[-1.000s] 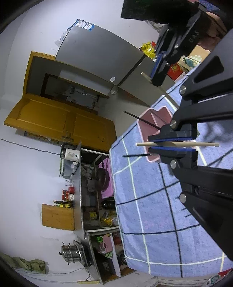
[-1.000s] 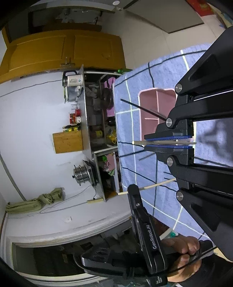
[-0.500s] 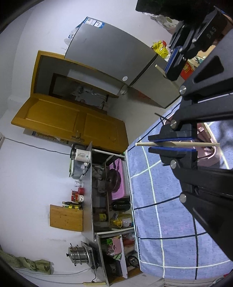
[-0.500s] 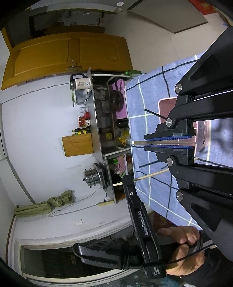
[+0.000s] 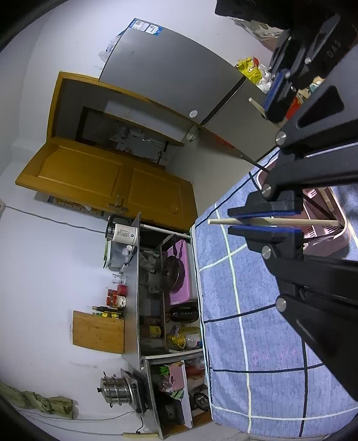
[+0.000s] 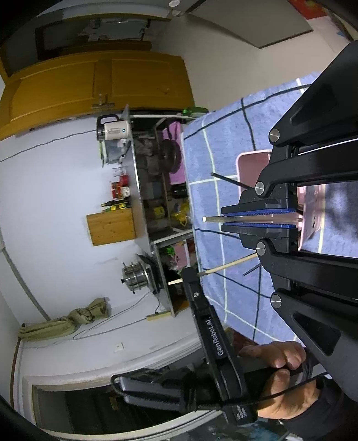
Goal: Organize utensils
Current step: 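Lift the wooden chopsticks upright and carry both tools over the pink holder, then lower the wooden chopsticks into the pink holder and open both tools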
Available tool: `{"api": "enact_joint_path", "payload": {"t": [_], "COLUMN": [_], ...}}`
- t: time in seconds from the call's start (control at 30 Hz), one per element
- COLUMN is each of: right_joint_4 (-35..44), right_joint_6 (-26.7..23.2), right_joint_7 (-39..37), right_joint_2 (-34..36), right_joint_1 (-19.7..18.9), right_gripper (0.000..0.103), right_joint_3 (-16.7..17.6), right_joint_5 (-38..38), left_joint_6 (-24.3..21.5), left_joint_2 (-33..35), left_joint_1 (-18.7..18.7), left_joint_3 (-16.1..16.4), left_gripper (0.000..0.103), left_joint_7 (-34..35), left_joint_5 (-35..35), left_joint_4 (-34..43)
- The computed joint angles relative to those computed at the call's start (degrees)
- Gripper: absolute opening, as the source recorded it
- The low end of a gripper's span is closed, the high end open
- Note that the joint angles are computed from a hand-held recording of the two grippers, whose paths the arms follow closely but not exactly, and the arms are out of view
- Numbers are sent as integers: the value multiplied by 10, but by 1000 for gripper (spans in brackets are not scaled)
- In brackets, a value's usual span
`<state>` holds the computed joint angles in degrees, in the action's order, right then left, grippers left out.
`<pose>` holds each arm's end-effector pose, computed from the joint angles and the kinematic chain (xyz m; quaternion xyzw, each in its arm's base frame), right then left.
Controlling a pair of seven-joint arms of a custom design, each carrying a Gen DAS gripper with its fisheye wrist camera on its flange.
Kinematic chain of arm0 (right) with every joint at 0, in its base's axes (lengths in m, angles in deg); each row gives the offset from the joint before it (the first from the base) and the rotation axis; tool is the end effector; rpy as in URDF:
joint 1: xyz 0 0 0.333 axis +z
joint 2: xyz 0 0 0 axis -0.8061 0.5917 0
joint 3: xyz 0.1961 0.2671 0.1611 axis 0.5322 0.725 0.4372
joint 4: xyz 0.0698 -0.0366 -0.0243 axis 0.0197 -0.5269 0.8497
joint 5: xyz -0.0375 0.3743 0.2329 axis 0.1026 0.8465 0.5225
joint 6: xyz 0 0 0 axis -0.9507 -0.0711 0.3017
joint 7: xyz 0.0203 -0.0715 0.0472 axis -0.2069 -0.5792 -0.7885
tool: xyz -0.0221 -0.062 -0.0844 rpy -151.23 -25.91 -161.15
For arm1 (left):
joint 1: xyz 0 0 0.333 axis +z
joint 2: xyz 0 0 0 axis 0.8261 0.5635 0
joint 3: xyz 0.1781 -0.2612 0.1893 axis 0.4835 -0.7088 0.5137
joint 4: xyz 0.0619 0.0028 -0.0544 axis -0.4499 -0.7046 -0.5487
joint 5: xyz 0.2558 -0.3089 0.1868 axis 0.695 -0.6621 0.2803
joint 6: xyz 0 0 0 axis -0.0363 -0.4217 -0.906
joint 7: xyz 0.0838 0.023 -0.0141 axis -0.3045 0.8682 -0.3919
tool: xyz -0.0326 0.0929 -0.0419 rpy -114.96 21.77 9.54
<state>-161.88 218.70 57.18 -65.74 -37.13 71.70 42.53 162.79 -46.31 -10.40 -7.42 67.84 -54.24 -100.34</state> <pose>0.5222 0.2265 0.4773 -0.6694 0.5476 -0.2017 0.4597 0.5623 -0.3675 0.4870 -0.5568 0.6643 -0.4591 0.1945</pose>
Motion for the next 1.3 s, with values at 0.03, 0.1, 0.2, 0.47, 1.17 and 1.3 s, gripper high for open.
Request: {"api": "enact_joint_path", "payload": {"t": [0.03,0.1,0.2,0.47,1.17,1.3], "right_joint_4": [3,7,4,9,25,30], "right_joint_6": [0,-1,3,-3,-15,-13], "right_joint_7": [11,21,-2,-18,126,153], "right_joint_2": [6,16,27,54,75,77], "right_joint_1": [1,-6,-16,-50,-176,-181], "right_gripper": [4,4,4,4,5,5], "right_joint_3": [-3,2,16,56,153,153], "right_joint_5": [-12,-25,-2,10,-151,-182], "left_joint_6": [0,1,6,10,-2,4], "left_joint_2": [1,8,14,18,16,11], "left_joint_1": [15,19,37,77,24,6], "left_joint_3": [-14,-18,-38,-92,-43,-32], "left_gripper": [6,6,6,6,6,6], "left_joint_7": [0,-3,-1,33,14,28], "left_joint_5": [3,5,6,3,28,28], "left_joint_4": [0,0,-2,-12,-32,-38]}}
